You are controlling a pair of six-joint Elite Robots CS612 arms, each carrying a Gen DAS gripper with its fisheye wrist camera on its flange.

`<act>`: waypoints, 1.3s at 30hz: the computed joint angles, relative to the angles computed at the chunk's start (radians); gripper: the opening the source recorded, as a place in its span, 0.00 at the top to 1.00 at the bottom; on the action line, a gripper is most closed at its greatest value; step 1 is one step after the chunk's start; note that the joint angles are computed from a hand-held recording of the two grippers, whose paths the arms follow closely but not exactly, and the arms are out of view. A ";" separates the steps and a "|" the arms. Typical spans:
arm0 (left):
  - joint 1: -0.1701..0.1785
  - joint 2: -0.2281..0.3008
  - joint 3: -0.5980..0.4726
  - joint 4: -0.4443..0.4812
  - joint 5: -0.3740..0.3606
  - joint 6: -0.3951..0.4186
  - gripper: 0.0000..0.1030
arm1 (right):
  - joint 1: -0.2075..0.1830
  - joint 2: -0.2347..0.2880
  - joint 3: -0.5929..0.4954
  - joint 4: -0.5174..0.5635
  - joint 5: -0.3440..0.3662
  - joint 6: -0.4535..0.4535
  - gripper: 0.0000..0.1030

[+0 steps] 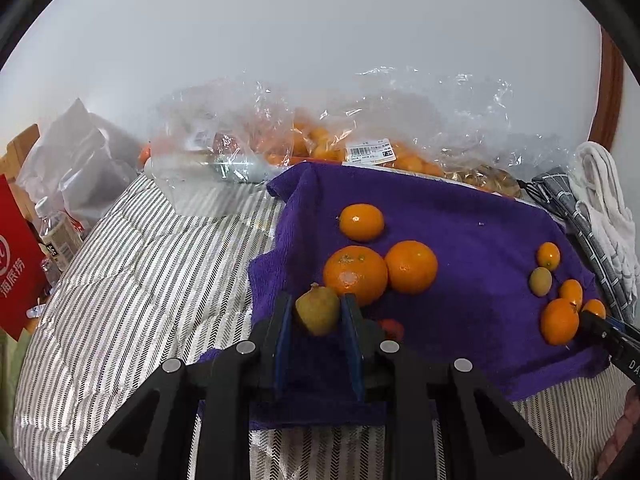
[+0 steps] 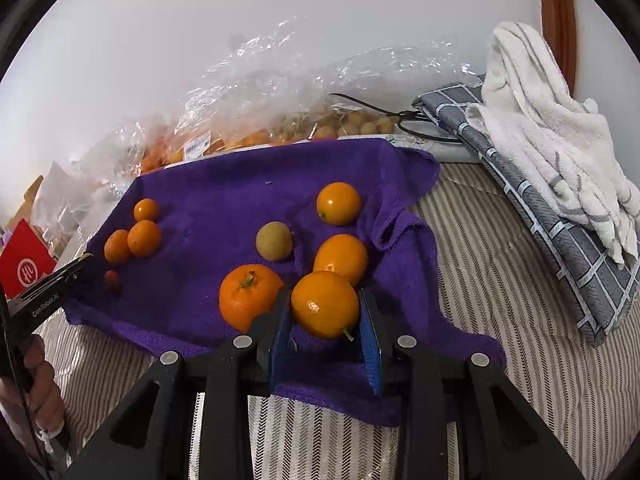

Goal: Organize fruits

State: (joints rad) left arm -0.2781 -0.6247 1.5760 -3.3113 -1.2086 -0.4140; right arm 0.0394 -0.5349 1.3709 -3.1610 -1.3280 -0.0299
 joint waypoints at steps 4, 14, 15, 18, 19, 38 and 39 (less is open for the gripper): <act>0.001 -0.002 0.000 0.004 -0.004 -0.007 0.77 | 0.006 0.000 -0.003 0.005 -0.021 -0.007 0.68; 0.000 -0.003 0.000 0.010 -0.012 -0.001 0.76 | 0.011 -0.005 0.014 -0.025 -0.036 -0.032 0.59; 0.001 -0.004 0.002 0.007 -0.017 -0.005 0.76 | 0.011 -0.006 0.016 -0.026 -0.036 -0.030 0.59; 0.003 -0.007 0.010 -0.023 -0.039 -0.005 0.67 | 0.011 -0.007 0.021 -0.037 -0.035 -0.035 0.57; 0.004 -0.007 0.012 -0.036 -0.048 -0.006 0.65 | 0.011 -0.007 0.021 -0.036 -0.033 -0.036 0.57; -0.058 -0.104 0.135 -0.133 0.071 0.061 0.45 | 0.004 -0.175 0.220 -0.105 -0.061 0.025 0.49; -0.067 -0.117 0.150 -0.133 0.078 0.061 0.43 | 0.002 -0.185 0.234 -0.114 -0.064 0.026 0.49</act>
